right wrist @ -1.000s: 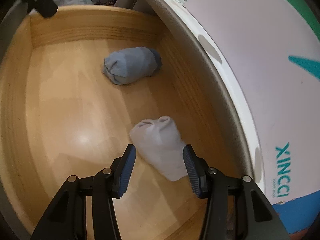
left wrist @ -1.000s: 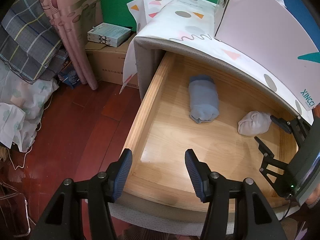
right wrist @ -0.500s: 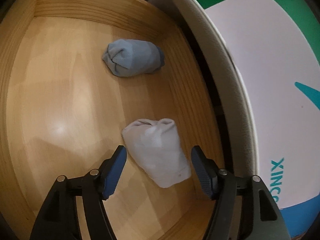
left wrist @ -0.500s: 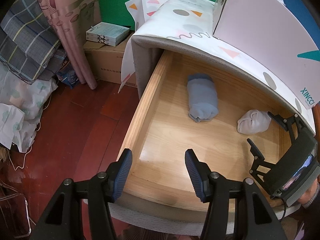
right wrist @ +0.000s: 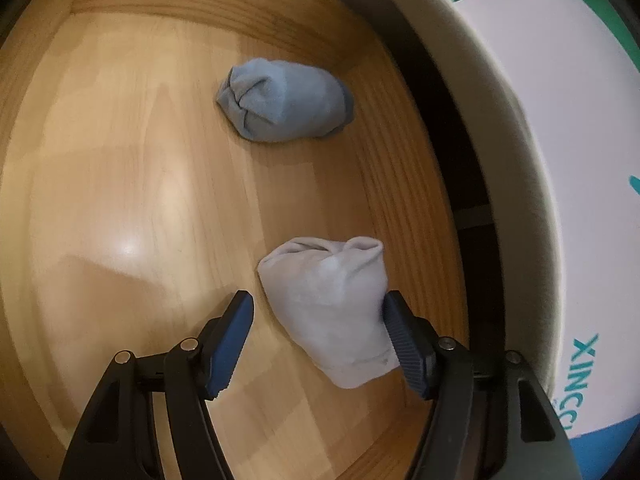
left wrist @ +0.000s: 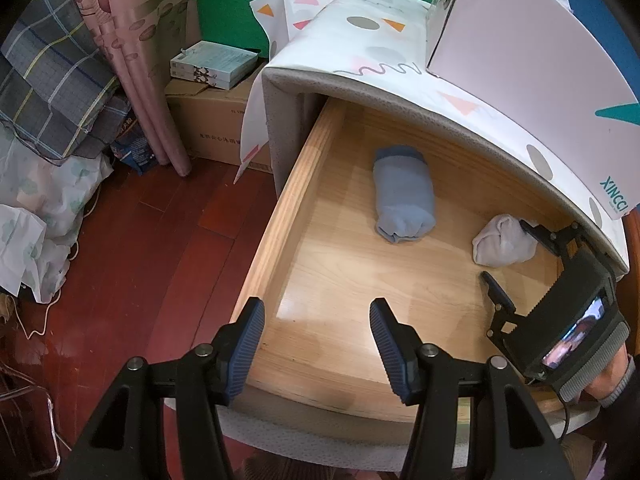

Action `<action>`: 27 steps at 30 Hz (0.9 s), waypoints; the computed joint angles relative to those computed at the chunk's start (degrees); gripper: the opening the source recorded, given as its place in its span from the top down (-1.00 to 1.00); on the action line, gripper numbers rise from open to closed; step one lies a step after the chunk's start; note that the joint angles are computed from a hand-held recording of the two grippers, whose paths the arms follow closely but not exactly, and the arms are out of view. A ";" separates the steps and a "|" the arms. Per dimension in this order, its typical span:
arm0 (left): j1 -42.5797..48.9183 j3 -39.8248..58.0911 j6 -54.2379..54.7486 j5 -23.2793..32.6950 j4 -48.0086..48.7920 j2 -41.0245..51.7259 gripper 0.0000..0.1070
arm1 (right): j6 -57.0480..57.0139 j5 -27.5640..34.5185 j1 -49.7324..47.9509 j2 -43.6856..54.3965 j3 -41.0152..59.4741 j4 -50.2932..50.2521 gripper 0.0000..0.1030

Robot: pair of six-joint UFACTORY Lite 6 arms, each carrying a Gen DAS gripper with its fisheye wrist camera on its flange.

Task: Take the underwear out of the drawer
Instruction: 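Close the right tool on the white sock in the drawer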

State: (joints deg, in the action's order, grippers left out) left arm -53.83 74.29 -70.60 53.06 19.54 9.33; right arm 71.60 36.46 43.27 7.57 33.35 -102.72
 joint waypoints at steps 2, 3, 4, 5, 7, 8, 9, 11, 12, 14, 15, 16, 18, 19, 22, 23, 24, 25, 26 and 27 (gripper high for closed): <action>-0.14 0.13 0.08 0.04 -0.12 0.10 -0.05 | 1.19 0.28 -0.12 0.98 0.57 -1.14 -0.17; -0.09 0.10 0.21 0.06 -0.16 -0.03 -0.05 | 1.78 0.35 -0.27 1.33 0.69 -2.01 -0.16; -0.15 0.07 0.09 0.11 -0.07 -0.11 -0.05 | 1.36 0.28 -0.13 0.40 -0.02 -1.46 -0.16; -0.08 0.04 0.17 0.18 -0.10 -0.18 -0.05 | 0.86 0.25 -0.36 1.02 0.63 -0.80 -0.10; 0.02 0.14 0.39 0.13 -0.36 -0.01 -0.05 | -0.87 -1.08 -1.35 1.63 2.19 1.60 -0.05; 0.02 0.18 0.33 0.11 -0.32 0.05 -0.05 | -1.48 -1.35 -1.57 2.19 3.00 2.44 -0.02; -0.05 0.19 0.13 0.21 -0.13 0.06 -0.05 | -2.41 -1.64 -1.66 2.49 3.67 3.70 0.00; -0.01 0.17 0.18 0.07 -0.08 0.15 -0.05 | -4.65 -2.76 -2.48 3.12 5.39 6.64 0.03; -0.02 0.22 0.17 0.11 -0.10 0.17 -0.05 | -5.80 -3.66 -3.17 3.22 6.00 8.26 0.05; -0.04 0.27 0.09 0.19 -0.03 0.22 -0.05 | -10.48 -5.69 -4.46 2.83 7.63 13.95 0.06; -0.03 0.22 0.11 0.07 -0.07 0.17 -0.05 | -12.66 -6.46 -5.02 2.57 8.18 16.56 0.07; 0.01 0.25 0.12 0.02 -0.06 0.20 -0.05 | -14.75 -7.27 -5.79 2.50 8.78 18.80 0.07; 0.09 0.11 0.09 -0.12 0.05 0.13 -0.05 | -22.19 -9.43 -8.24 2.82 11.21 26.62 0.08; 0.10 0.08 0.01 -0.23 0.15 0.15 -0.05 | -25.79 -9.85 -8.76 3.15 12.47 30.79 0.08; 0.31 -0.13 0.34 -0.31 0.14 -0.25 -0.05 | -38.27 -9.90 -10.88 2.51 14.41 44.71 0.08; 0.28 -0.17 0.26 -0.30 0.28 -0.30 -0.05 | -39.84 -9.15 -10.24 0.58 12.91 47.51 0.08; 0.24 -0.28 0.17 -0.29 0.41 -0.44 -0.05 | -42.54 -8.60 -10.63 -0.02 12.88 50.87 0.08; 0.20 -0.31 0.11 -0.30 0.56 -0.50 -0.05 | -44.40 -8.04 -10.93 -0.28 12.98 53.24 0.08; 0.13 -0.30 0.02 -0.27 0.70 -0.52 -0.05 | -46.23 -7.49 -11.33 -1.14 12.58 55.63 0.08; 0.04 -0.30 -0.06 -0.21 0.81 -0.56 -0.05 | -48.01 -6.96 -11.73 -1.82 12.30 58.12 0.08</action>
State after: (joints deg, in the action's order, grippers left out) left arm -53.80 74.00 -70.66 52.85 20.35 8.76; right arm 23.59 29.50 31.54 5.76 45.65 -44.60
